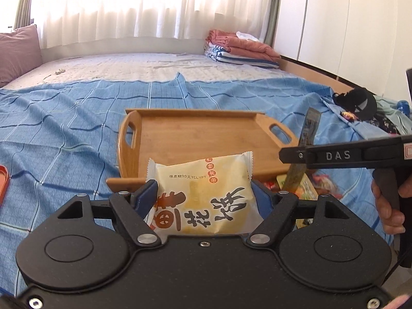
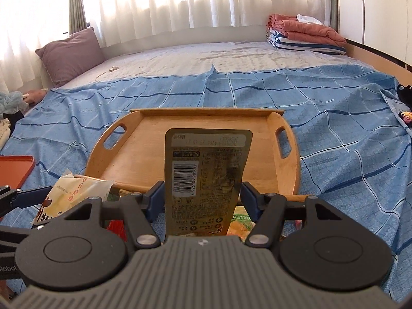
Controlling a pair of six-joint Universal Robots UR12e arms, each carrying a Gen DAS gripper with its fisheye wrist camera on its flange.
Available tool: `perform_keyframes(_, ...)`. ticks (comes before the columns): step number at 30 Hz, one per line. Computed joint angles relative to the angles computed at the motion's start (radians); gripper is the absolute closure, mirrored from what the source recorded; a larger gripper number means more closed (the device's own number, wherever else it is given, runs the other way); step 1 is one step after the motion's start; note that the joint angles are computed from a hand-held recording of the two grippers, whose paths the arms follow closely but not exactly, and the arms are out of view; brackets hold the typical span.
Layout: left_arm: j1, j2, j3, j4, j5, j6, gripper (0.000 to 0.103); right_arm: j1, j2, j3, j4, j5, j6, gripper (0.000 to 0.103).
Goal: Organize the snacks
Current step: 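Carry the gold pouch onto the tray and open the right tool while the left tool carries the pastry bag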
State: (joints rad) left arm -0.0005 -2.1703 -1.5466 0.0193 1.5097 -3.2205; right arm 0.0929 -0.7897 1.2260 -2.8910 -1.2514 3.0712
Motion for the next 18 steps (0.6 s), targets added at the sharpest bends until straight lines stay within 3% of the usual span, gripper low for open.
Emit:
perform_keyframes(10, 0.011, -0.049, 0.136, -0.091, -0.020, -0.022, 0.027, -0.021, 0.051, -0.143, 0.119, 0.029, 0.062, 0.038)
perform_keyframes(18, 0.022, -0.118, 0.300, -0.255, -0.047, -0.046, 0.027, -0.021, 0.134, -0.333, 0.279, 0.007, 0.064, 0.038)
